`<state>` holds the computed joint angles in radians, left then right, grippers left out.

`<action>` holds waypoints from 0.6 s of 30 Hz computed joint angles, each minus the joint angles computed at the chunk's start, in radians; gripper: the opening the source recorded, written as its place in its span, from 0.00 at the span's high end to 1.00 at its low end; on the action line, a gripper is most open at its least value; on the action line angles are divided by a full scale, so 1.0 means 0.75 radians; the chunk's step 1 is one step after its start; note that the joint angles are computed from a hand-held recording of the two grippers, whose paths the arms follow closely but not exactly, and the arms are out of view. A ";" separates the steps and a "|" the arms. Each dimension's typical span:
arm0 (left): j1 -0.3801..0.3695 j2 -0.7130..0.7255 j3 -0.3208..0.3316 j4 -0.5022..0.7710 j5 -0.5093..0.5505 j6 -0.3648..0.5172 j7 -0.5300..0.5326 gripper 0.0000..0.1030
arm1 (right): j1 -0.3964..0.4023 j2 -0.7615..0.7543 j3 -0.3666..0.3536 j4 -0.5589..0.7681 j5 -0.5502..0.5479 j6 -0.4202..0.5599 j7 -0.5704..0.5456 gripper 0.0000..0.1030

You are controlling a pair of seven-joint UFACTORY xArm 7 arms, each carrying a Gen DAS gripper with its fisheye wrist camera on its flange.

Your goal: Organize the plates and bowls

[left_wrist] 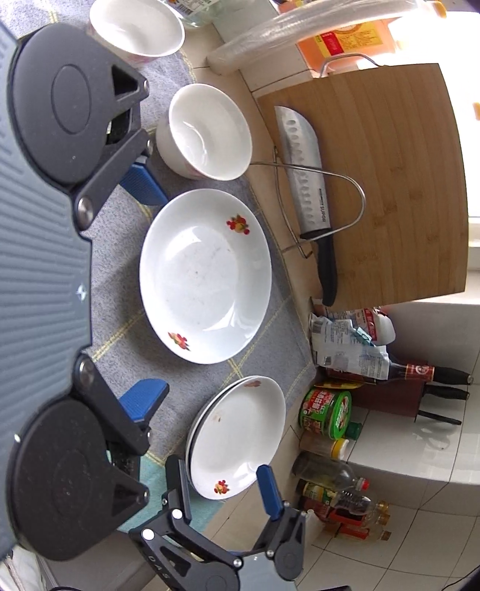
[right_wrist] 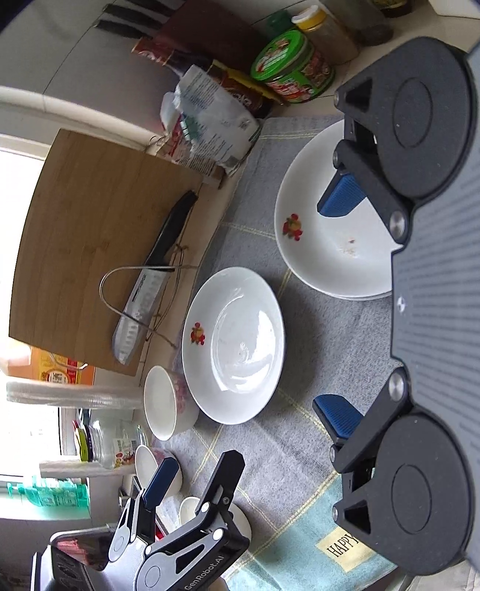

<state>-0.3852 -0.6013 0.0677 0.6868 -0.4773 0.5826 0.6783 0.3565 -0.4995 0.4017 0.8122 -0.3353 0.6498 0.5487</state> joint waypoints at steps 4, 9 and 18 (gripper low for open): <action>0.033 0.034 -0.047 0.009 0.028 -0.041 -0.065 0.03 | 0.033 0.068 -0.087 0.024 0.031 -0.060 -0.173 0.00; 0.115 0.123 -0.160 0.052 0.146 -0.087 -0.325 0.03 | 0.090 0.147 -0.251 0.021 0.180 -0.202 -0.522 0.00; 0.151 0.285 -0.221 0.245 0.333 0.017 -0.649 0.04 | 0.124 0.269 -0.356 0.045 0.488 -0.308 -0.986 0.00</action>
<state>-0.2717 -0.3874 -0.0982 0.8707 -0.2277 0.5951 0.1913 0.4496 -0.2974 0.1347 0.8460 0.0309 0.4187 -0.1911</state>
